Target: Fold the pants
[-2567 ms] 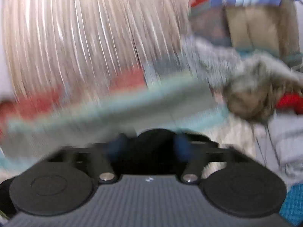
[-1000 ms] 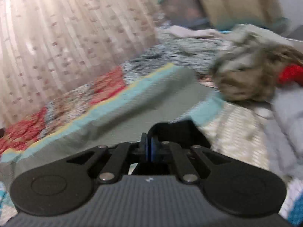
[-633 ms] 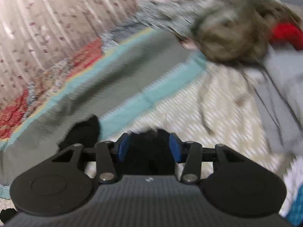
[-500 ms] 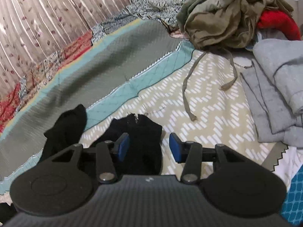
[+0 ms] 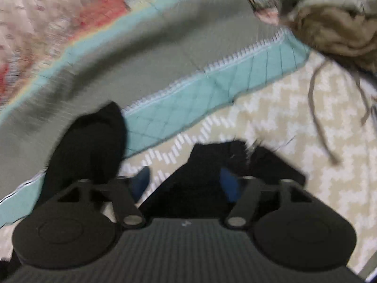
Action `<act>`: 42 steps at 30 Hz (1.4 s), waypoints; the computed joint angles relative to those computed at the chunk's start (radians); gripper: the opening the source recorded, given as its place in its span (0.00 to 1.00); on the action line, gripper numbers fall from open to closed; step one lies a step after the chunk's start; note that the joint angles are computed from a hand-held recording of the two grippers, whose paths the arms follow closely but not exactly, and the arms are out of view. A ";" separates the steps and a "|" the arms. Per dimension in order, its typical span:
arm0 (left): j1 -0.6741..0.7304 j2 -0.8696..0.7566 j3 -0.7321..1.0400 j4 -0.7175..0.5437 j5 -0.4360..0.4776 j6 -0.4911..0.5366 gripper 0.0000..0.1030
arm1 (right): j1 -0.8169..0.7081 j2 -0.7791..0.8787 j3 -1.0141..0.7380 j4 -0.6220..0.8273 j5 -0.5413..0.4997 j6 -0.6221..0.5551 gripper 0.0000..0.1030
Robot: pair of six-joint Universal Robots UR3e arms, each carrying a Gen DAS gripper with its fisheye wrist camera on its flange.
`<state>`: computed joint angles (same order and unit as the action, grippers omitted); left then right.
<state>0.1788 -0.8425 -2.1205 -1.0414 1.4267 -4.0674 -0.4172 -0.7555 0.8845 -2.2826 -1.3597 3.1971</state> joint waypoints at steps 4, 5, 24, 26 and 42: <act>0.010 0.008 -0.003 -0.001 -0.010 0.016 0.11 | 0.104 0.076 -0.025 -0.087 -0.212 0.031 0.73; 0.016 0.012 -0.006 -0.001 -0.015 0.024 0.11 | 0.122 0.062 0.029 -0.153 -0.258 0.012 0.43; -0.188 -0.315 0.332 0.268 0.069 0.063 0.11 | -0.580 -0.363 0.205 -0.294 0.721 0.300 0.08; -0.231 -0.308 0.283 0.281 0.090 0.044 0.11 | -0.671 -0.461 0.371 -0.276 0.788 0.186 0.08; -0.308 -0.071 -0.199 0.160 0.022 -0.131 0.20 | -1.291 -0.766 1.164 0.062 0.645 -0.512 0.02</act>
<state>-0.1292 -0.9140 -2.3200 -0.8814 1.4488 -4.1983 -1.7083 -1.5211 2.0485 -2.2205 -0.7145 2.6851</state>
